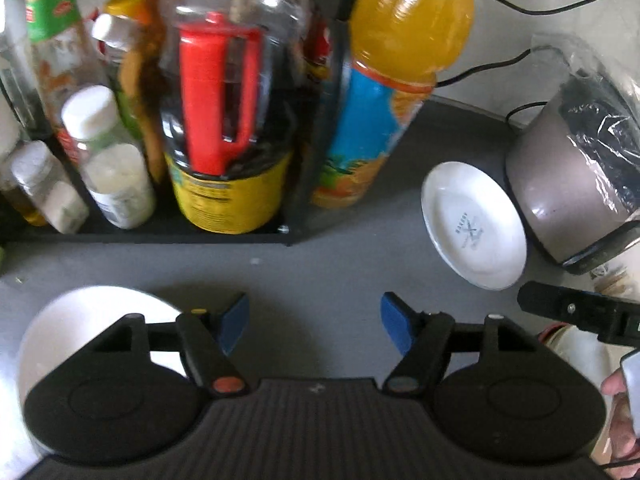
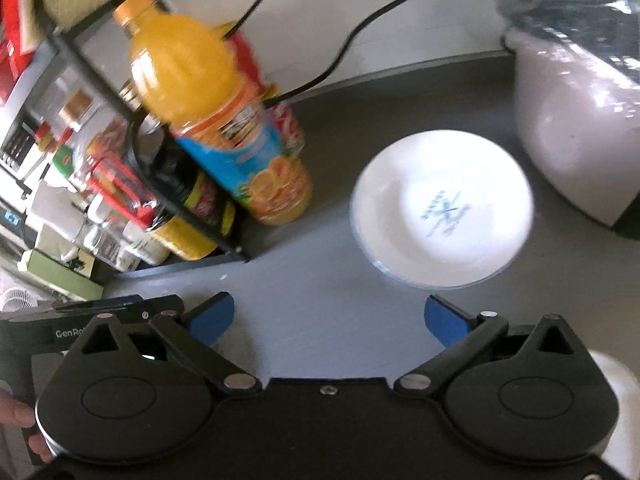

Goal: Organize plates and bowls
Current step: 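Move both tools to the rim of the small white 'BAKERY' plate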

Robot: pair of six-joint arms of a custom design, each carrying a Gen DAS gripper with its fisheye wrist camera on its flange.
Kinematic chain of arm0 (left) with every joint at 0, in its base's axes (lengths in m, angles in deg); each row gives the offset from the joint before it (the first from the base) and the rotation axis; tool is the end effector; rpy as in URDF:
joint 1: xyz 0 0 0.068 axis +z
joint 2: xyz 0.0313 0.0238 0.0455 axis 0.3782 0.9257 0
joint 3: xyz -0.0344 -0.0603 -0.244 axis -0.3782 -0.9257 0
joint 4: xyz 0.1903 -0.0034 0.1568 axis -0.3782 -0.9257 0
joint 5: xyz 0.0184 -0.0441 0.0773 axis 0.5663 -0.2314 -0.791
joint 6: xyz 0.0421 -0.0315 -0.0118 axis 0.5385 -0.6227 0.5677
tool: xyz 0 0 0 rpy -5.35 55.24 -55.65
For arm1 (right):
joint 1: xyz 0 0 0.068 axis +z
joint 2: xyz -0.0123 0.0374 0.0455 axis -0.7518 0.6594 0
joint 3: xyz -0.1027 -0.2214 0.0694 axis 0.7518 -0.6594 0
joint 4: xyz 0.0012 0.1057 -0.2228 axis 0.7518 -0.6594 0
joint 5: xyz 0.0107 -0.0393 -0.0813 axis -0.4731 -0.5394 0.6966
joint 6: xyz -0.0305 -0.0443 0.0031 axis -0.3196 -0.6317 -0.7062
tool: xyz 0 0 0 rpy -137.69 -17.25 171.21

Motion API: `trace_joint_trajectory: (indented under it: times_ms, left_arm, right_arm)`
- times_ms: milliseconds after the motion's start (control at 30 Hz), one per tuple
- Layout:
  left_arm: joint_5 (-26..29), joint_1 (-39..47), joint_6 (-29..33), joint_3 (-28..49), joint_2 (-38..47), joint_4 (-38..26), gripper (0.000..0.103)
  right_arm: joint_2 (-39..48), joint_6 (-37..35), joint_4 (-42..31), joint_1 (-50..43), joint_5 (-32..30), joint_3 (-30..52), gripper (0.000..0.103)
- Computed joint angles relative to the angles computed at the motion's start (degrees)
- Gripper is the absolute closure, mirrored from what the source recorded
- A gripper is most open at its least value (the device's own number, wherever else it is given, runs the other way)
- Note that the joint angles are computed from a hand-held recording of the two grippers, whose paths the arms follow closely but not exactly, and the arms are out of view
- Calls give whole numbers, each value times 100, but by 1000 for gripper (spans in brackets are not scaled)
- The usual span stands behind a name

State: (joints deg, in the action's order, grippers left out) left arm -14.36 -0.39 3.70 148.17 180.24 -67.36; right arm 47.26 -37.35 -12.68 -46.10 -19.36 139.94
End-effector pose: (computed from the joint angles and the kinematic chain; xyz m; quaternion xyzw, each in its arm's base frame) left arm 0.2894 -0.1256 0.2999 0.0711 0.9651 -0.1408 0.2090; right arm 0.1943 0.0146 0.3348 0.0989 0.9436 0.1291 0.2886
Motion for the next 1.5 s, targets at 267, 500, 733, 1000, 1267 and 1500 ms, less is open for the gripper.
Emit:
trace_joint_trajectory:
  times_ms: [267, 500, 733, 1000, 1267, 1500]
  left_arm:
    - [-359, -648, -410, 548, 543, 151, 12]
    - [-481, -1109, -608, 1258, 1236, 169, 7]
    - [-631, -1439, -928, 2101, 1995, 25, 7]
    - [-867, -1664, -1212, 2460, 2706, 344, 9]
    - [-609, -1577, -2030, 2152, 3073, 775, 45]
    - [-517, -1607, -2303, 1757, 3039, 1215, 81]
  right_arm:
    - [184, -883, -273, -1232, -446, 206, 1]
    - [208, -1626, -296, -1969, -393, 279, 9]
    - [611, -2420, -446, -2548, -535, 461, 26]
    - [724, -3015, -204, -2557, -285, 384, 31]
    - [631, -3520, -100, -2536, -162, 207, 32]
    - [586, -3498, -89, -2520, -210, 82, 33]
